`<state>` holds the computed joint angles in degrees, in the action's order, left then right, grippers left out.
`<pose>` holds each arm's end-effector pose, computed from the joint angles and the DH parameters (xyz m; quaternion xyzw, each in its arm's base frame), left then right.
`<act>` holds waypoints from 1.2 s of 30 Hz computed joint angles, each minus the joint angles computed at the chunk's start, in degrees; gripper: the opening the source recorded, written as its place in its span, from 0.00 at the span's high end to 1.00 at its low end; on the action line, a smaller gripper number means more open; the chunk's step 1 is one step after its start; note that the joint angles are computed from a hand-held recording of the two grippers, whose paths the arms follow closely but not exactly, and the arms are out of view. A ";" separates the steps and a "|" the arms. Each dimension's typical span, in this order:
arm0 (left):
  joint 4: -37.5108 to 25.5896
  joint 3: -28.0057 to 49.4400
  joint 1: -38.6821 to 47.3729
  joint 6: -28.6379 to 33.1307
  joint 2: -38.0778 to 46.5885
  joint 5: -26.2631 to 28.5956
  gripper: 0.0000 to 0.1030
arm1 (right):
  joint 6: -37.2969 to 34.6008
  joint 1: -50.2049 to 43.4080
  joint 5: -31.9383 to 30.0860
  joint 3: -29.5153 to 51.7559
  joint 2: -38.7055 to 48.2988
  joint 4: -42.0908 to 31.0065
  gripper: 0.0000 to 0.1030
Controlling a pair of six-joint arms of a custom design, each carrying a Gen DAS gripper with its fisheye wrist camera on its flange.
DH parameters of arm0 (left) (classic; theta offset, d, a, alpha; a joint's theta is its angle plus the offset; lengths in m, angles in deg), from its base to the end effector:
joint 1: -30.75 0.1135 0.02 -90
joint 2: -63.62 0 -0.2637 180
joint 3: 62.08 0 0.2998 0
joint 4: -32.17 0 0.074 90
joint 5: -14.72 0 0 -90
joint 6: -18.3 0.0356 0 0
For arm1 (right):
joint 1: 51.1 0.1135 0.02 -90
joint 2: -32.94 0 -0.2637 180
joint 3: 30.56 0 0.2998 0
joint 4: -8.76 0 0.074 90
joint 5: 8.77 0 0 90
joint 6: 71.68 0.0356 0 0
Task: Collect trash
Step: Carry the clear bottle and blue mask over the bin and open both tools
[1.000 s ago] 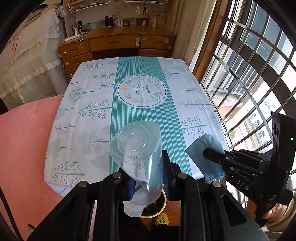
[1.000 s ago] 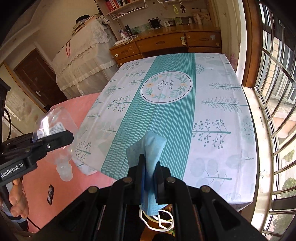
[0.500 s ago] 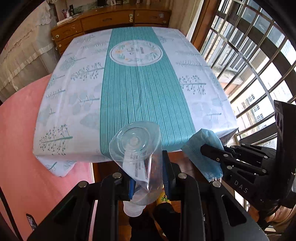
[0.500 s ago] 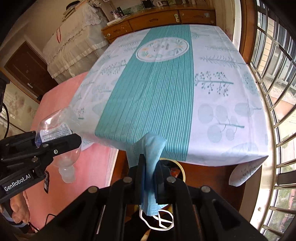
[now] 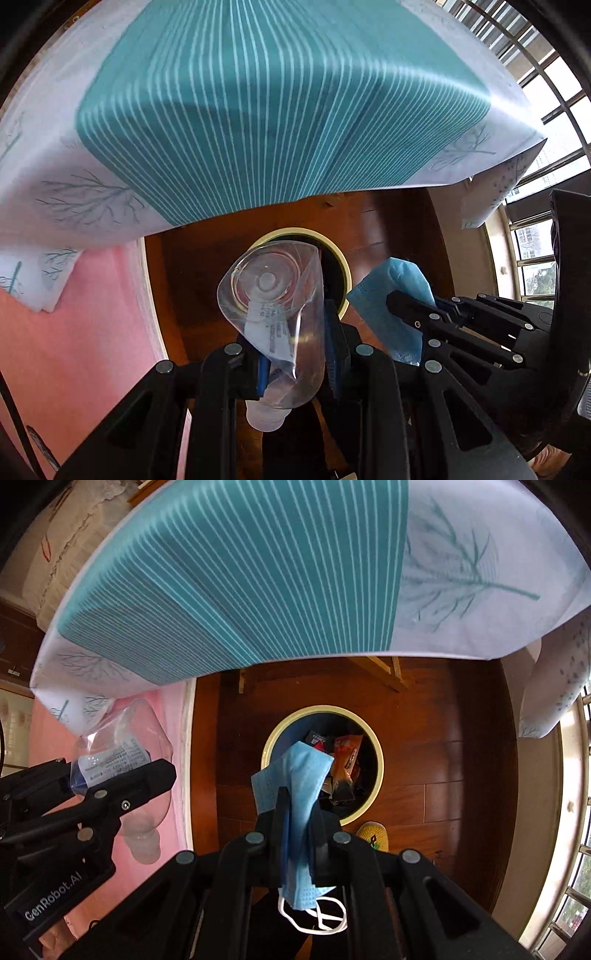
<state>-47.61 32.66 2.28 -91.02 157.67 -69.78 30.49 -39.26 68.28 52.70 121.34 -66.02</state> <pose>0.3141 -0.1742 0.2727 0.0839 0.9908 -0.0821 0.0675 0.3216 0.0756 0.2432 -0.0071 0.9898 0.1280 0.0620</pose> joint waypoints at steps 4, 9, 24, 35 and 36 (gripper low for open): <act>9.52 -8.00 0.33 -0.51 1.55 1.55 0.78 | 0.85 0.04 0.64 -6.57 2.82 8.35 0.93; 20.49 -15.36 0.75 -2.35 5.90 3.14 0.78 | 1.89 -1.01 1.18 -10.55 8.96 17.99 0.92; 34.25 -19.54 1.25 -3.24 16.95 2.41 0.72 | 6.09 -1.91 0.05 -13.63 18.22 30.30 0.89; 36.21 -20.71 3.25 -3.83 17.77 -2.86 0.01 | 8.20 -2.69 -1.09 -13.87 21.82 33.80 0.49; 36.30 -20.82 3.61 -3.90 17.78 -3.00 0.01 | 8.48 -2.76 -1.31 -14.28 21.68 34.50 0.48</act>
<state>-11.31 11.84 5.89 -94.92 175.45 -72.78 38.97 -42.02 66.96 38.42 143.02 -31.52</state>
